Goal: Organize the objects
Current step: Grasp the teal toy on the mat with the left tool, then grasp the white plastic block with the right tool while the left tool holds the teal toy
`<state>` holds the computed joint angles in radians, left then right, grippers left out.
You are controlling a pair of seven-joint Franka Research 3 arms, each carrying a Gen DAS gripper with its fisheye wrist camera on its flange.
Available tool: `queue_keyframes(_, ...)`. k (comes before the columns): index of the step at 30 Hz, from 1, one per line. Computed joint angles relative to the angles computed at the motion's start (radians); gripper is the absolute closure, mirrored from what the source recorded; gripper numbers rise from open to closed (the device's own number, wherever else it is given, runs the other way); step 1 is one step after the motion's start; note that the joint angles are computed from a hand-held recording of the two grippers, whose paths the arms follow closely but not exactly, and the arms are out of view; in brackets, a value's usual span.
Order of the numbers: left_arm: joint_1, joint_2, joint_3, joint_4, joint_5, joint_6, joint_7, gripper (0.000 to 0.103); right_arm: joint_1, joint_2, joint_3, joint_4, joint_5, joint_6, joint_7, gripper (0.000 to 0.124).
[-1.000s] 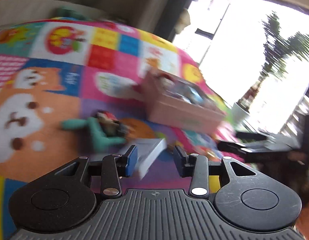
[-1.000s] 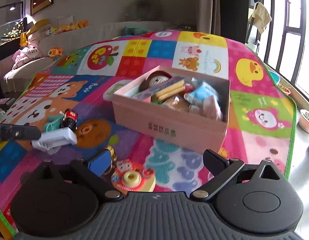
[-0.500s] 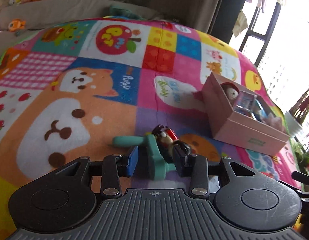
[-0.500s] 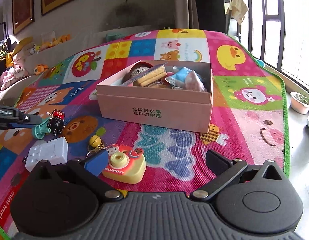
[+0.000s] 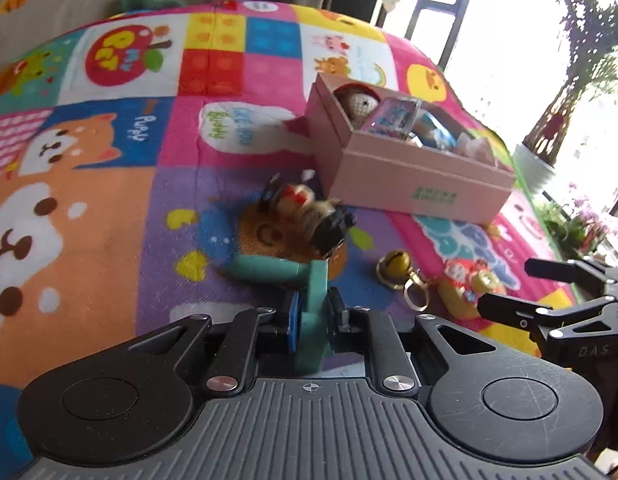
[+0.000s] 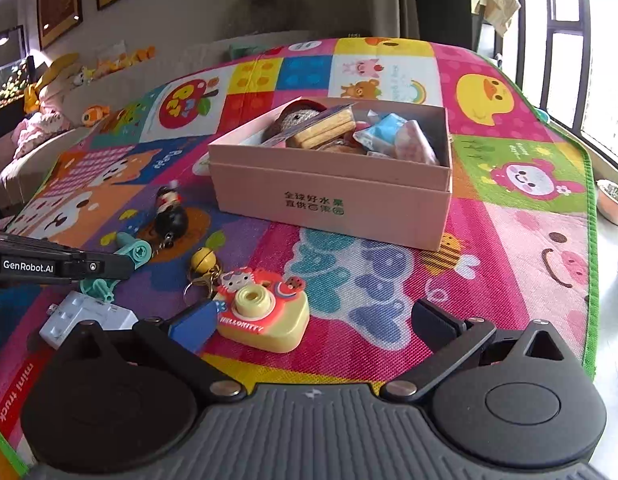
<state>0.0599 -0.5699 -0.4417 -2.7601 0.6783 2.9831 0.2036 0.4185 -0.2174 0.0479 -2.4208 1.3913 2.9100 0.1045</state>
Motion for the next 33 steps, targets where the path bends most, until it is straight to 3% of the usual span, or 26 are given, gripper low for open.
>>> queue_keyframes(11, 0.014, 0.002, -0.007, -0.004, -0.007, 0.021, -0.041, 0.084, -0.007, 0.021, 0.005, -0.005, -0.258, -0.02, 0.212, 0.021)
queue_keyframes(19, 0.109, -0.036, -0.115, -0.014, 0.031, 0.051, -0.124, 0.084, 0.003, 0.022, 0.0, -0.014, -0.355, -0.006, 0.291, 0.021)
queue_keyframes(22, 0.07, -0.04, -0.059, -0.035, 0.008, 0.079, -0.117, 0.086, 0.011, 0.023, -0.008, -0.013, -0.359, -0.004, 0.292, 0.021)
queue_keyframes(24, 0.08, -0.073, -0.059, -0.058, -0.009, 0.094, -0.126, 0.087, 0.017, 0.022, -0.014, -0.014, -0.345, -0.002, 0.277, 0.021)
queue_keyframes(26, 0.083, -0.105, -0.072, -0.068, -0.017, 0.061, -0.115, 0.087, 0.02, 0.022, -0.013, -0.016, -0.341, 0.005, 0.274, 0.021)
queue_keyframes(29, 0.024, -0.101, -0.025, -0.071, -0.045, -0.003, -0.074, 0.084, 0.022, 0.022, -0.013, -0.017, -0.342, 0.011, 0.275, 0.021)
queue_keyframes(33, 0.007, -0.104, -0.024, -0.069, -0.031, -0.029, -0.045, 0.084, 0.024, 0.022, -0.015, -0.017, -0.341, 0.01, 0.273, 0.021)
